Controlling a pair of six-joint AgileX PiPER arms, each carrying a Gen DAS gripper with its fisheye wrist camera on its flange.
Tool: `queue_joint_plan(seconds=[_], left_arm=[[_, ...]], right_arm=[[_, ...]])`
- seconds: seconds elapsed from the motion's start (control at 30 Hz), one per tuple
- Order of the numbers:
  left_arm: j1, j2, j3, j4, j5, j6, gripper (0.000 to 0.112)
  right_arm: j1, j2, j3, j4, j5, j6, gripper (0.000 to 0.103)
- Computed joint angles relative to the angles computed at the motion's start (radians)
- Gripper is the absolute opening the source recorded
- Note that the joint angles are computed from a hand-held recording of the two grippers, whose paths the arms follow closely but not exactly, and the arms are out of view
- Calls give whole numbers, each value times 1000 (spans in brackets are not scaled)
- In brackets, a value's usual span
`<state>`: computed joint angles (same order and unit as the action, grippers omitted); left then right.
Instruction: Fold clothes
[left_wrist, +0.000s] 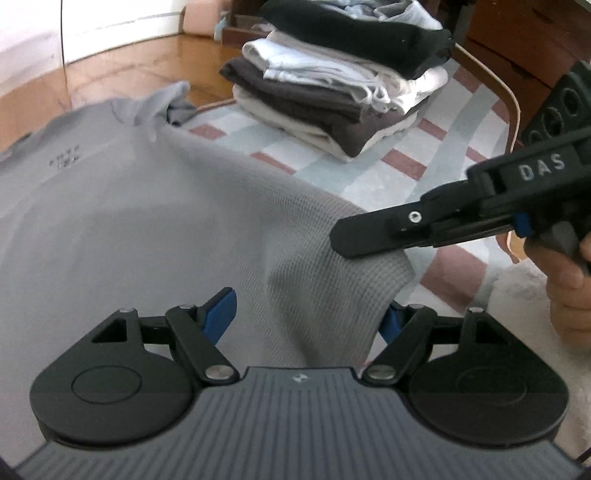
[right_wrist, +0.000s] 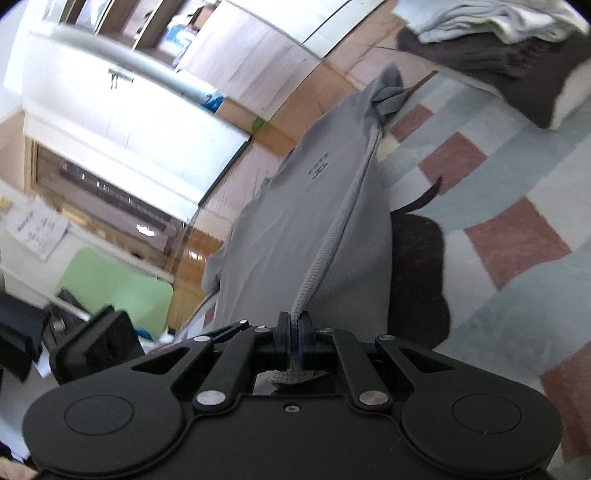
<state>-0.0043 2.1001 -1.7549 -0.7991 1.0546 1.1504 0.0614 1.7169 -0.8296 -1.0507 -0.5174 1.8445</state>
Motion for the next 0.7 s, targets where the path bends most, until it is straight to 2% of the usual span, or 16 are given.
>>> queue_joint_plan(seconds=[0.1, 0.2, 0.27, 0.33, 0.4, 0.47, 0.53, 0.7], left_arm=[[4, 10, -16, -25, 26, 6, 77], [-2, 15, -23, 0, 25, -28, 71], [-7, 16, -23, 21, 14, -54, 54], [-8, 19, -28, 27, 11, -75, 6], [-5, 10, -20, 19, -6, -76, 5], [-1, -22, 23, -3, -56, -37, 4], [8, -44, 43, -19, -81, -12, 4], [55, -59, 32, -49, -78, -59, 4]], right_arm=[[-2, 4, 2, 20, -3, -12, 6], [15, -6, -4, -2, 36, 13, 6], [18, -7, -10, -36, 53, 46, 6], [18, -3, -12, -46, 54, 59, 6], [20, 0, -16, -57, 64, 70, 6], [20, 1, -14, -55, 66, 74, 6], [11, 4, -3, -28, 54, 73, 12], [-1, 8, 19, 8, 42, 92, 17]])
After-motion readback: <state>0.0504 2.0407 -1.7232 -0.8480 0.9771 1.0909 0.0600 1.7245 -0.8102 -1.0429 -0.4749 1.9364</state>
